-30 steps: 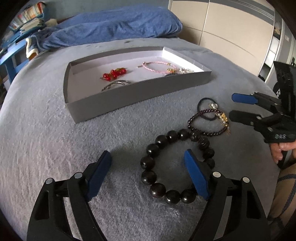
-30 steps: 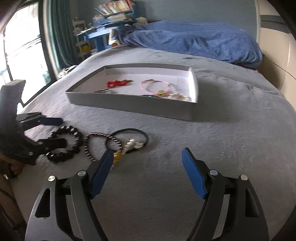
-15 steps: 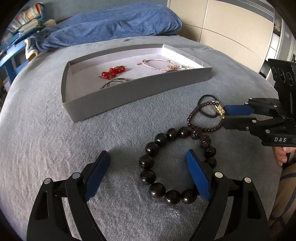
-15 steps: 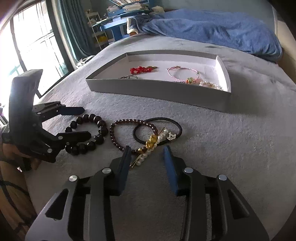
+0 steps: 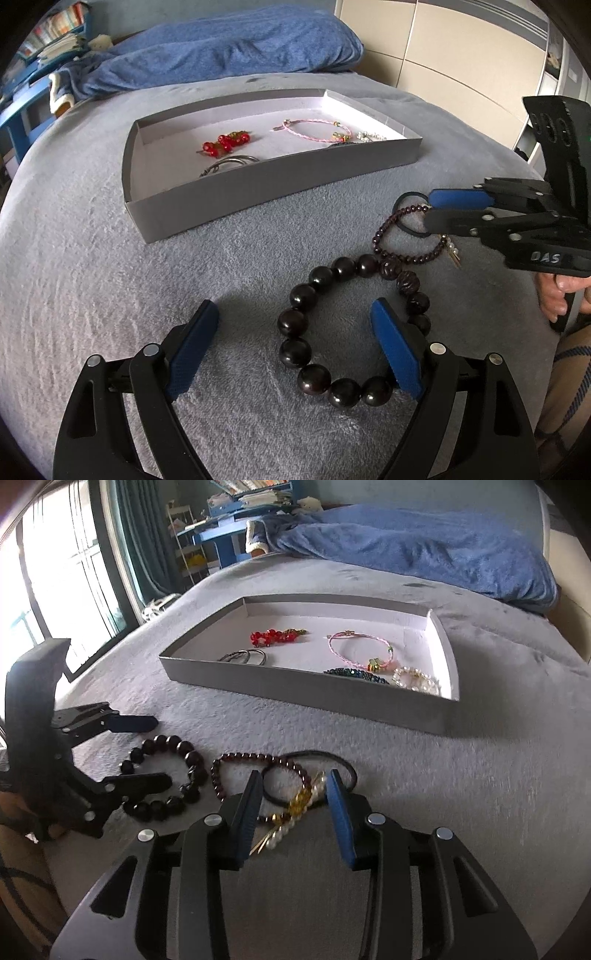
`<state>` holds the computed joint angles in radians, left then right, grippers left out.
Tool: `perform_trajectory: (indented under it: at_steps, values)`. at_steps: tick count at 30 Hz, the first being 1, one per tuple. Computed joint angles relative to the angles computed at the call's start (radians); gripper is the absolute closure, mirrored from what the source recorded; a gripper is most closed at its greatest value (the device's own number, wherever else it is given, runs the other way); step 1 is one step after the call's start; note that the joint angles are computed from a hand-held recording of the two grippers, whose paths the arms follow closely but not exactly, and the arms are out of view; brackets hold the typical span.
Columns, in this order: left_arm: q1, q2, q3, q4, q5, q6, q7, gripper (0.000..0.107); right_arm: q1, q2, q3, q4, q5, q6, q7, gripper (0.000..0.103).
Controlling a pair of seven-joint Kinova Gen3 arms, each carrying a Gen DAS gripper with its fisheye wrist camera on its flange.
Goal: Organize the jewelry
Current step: 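Grasp the black bead bracelet with the left tool while the right tool grasps the dark red bead bracelet, then lift both bead bracelets and carry them over the tray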
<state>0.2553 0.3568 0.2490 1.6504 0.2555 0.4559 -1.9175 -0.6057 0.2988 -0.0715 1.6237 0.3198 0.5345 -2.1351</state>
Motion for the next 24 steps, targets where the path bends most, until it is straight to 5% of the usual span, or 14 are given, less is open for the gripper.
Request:
perform_trajectory:
  at_steps: [3, 6, 14, 24]
  values:
    - [0.002, 0.002, -0.002, -0.004, -0.001, 0.003, 0.001, 0.023, -0.032, 0.017, 0.019, -0.014, 0.041, 0.029, -0.03, 0.092]
    - [0.004, 0.0, -0.004, -0.002, -0.002, -0.002, 0.005, 0.026, -0.041, 0.001, 0.028, 0.02, 0.067, -0.008, -0.07, 0.095]
    - [-0.075, -0.005, 0.034, 0.022, 0.099, -0.035, -0.008, 0.074, -0.042, -0.097, 0.068, 0.162, 0.161, -0.15, -0.254, 0.097]
    - [-0.043, -0.005, 0.004, 0.016, 0.071, -0.031, 0.018, 0.072, 0.062, -0.149, 0.014, 0.248, 0.127, -0.163, -0.3, 0.097]
